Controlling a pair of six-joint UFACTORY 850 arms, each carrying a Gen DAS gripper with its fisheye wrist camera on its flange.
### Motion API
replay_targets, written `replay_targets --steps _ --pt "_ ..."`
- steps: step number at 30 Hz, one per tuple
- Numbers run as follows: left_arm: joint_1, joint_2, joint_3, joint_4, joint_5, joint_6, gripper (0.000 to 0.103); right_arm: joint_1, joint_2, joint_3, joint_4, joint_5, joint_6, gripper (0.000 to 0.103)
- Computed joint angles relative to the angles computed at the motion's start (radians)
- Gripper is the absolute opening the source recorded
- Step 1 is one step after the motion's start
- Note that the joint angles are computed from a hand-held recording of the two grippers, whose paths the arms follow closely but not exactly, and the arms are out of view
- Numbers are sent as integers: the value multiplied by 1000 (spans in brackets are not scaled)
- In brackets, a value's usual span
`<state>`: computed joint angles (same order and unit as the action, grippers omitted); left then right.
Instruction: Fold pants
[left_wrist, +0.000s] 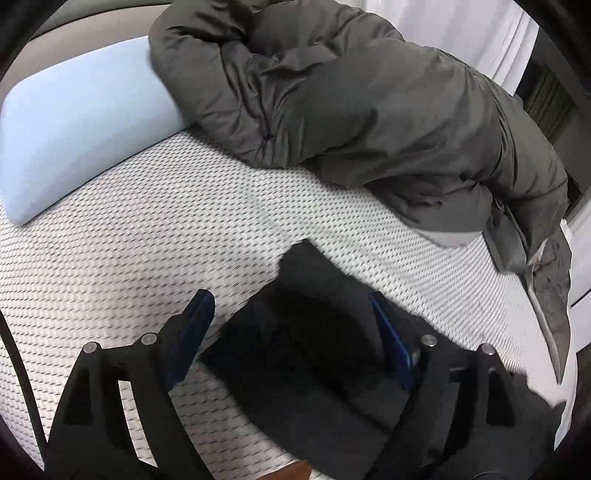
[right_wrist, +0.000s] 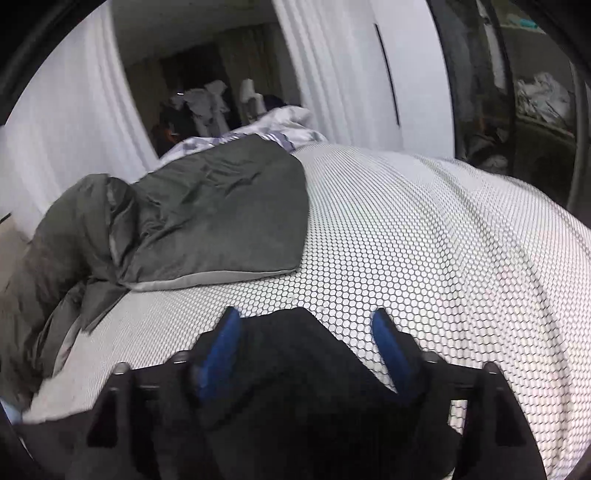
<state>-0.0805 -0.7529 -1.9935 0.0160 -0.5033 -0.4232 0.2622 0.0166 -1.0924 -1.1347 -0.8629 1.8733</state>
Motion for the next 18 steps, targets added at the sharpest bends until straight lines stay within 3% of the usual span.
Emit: replay_targets --steps 3,6,9,11,13,14,18 --pt "21 102 169 -145 82 167 81 43 83 88 -23 4 -4 83" --pt "36 185 296 -407 124 447 81 107 148 160 -49 18 79 86" --pt "25 207 315 -394 178 454 81 177 195 214 -79 28 143 87" --pt "24 211 315 -414 154 452 81 221 194 217 -68 29 143 87" --pt "24 210 323 -584 107 595 81 250 182 216 -78 36 163 87" --pt "23 215 340 -659 89 666 77 265 186 224 -83 57 178 87" --pt "23 226 425 -949 -19 912 35 302 196 252 -100 125 237 87"
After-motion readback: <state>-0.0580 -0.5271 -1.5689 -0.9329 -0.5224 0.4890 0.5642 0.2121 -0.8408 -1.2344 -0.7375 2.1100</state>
